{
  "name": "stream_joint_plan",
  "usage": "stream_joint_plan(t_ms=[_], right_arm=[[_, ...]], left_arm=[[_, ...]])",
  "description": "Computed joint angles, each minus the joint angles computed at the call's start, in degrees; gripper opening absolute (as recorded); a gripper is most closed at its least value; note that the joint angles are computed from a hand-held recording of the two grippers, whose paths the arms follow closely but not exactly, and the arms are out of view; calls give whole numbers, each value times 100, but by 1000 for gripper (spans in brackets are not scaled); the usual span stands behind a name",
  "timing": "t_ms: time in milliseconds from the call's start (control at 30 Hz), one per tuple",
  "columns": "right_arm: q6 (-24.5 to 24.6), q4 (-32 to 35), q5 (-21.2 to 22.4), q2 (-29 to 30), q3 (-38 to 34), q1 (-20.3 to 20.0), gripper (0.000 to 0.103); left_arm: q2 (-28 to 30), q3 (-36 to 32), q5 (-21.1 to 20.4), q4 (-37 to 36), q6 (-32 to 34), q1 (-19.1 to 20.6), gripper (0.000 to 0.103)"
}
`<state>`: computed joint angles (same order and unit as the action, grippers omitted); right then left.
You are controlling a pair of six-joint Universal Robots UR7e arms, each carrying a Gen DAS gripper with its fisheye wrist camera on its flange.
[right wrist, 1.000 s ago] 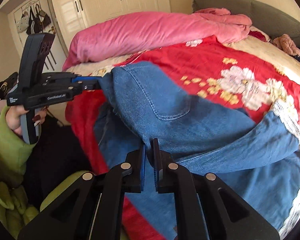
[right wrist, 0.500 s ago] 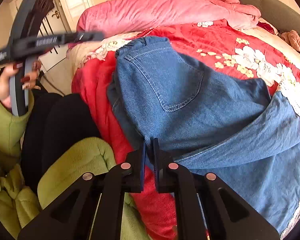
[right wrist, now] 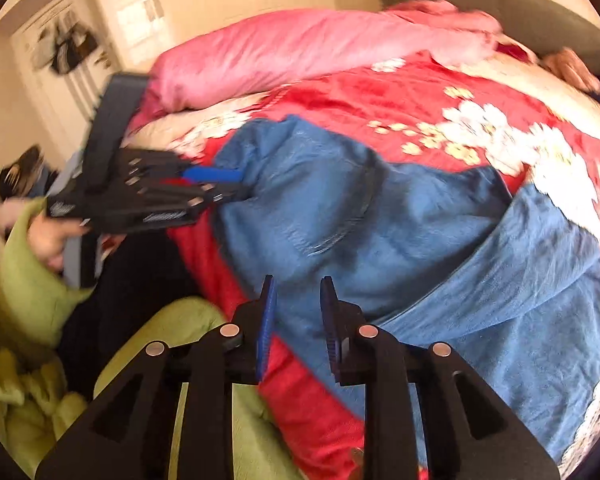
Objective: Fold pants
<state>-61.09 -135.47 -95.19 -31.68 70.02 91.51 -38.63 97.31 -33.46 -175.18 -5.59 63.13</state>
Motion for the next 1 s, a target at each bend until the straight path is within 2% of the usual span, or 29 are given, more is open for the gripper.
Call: stream_joint_plan(t_ms=[167, 267, 333, 400, 533, 633, 733, 833, 1000], right_arm=[[361, 168, -677, 375, -292, 6, 25], [416, 222, -558, 340, -306, -13, 26], [384, 114, -413, 229, -217, -24, 32], [389, -6, -292, 140, -153, -40, 43], [496, -221, -202, 35, -155, -72, 46], [562, -471, -109, -55, -162, -107, 58], [663, -723, -16, -90, -275, -138, 63], [799, -857, 14, -60, -513, -160, 64], [908, -854, -38, 164, -1148, -153, 64]], left_arm=[[-48, 93, -93, -120, -4, -20, 19], [-68, 132, -138, -225, -12, -24, 19], [-78, 192, -125, -451, 57, -70, 21], [-102, 283, -163, -824, 207, -140, 32], [-102, 351, -21, -1167, 329, -287, 48], [-100, 352, -64, -1261, 368, -353, 54], [-69, 273, -259, -1189, 351, -379, 61], [37, 119, -461, -1070, 355, -405, 65], [333, -385, -1020, -654, 338, -376, 65]])
